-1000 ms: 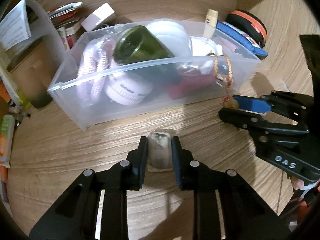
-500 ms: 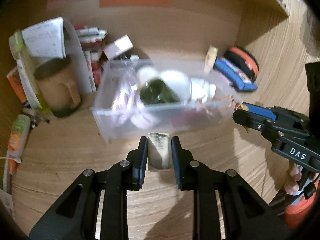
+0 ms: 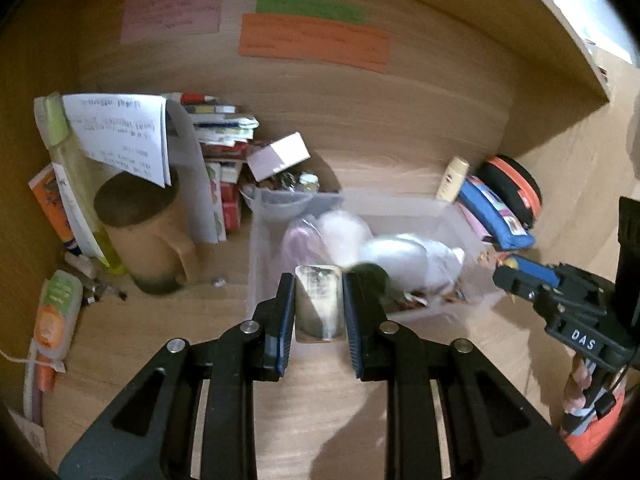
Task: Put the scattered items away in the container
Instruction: 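Carry the cube and tassel into the clear box and release both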
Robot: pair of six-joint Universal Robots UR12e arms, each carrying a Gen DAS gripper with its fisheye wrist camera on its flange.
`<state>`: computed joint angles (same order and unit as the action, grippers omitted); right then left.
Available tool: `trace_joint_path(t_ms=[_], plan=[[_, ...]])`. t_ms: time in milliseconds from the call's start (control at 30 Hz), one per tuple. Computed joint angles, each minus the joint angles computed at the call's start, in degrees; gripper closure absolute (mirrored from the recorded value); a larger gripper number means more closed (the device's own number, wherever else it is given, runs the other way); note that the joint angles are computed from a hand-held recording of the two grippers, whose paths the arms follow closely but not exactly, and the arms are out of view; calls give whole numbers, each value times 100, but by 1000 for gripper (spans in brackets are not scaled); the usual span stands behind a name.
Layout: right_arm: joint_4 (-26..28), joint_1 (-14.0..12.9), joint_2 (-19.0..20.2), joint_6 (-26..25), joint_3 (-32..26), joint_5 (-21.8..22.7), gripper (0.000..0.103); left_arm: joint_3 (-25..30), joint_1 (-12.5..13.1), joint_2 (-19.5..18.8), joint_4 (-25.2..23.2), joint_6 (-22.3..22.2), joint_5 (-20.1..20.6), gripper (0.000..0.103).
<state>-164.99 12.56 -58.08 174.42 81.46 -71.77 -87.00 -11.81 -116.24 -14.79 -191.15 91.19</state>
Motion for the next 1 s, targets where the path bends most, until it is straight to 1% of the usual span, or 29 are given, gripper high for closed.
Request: trace_joint_path(t_ms=[167, 267, 333, 400, 500, 700, 833, 1000], plan=[[264, 0, 142, 42, -183, -17, 77, 194, 30, -153, -279, -54, 30, 80], [392, 2, 211, 55, -270, -32, 77, 250, 48, -225, -382, -74, -17, 80], [417, 16, 252, 45, -312, -115, 77, 266, 36, -257, -368, -50, 43, 80], [385, 52, 301, 62, -356, -324, 77, 276, 19, -288, -324, 36, 126, 80], [533, 54, 365, 40, -439, -275, 77, 294, 25, -319, -333, 93, 145, 78], [491, 66, 351, 15, -418, -332, 77, 266, 65, -313, -381, 115, -9, 77], [511, 58, 318, -1, -396, -277, 77, 210, 47, -268, -403, 128, 48, 75], [567, 44, 267, -30, -353, -166, 77, 80, 22, -184, -310, 193, 122, 75]])
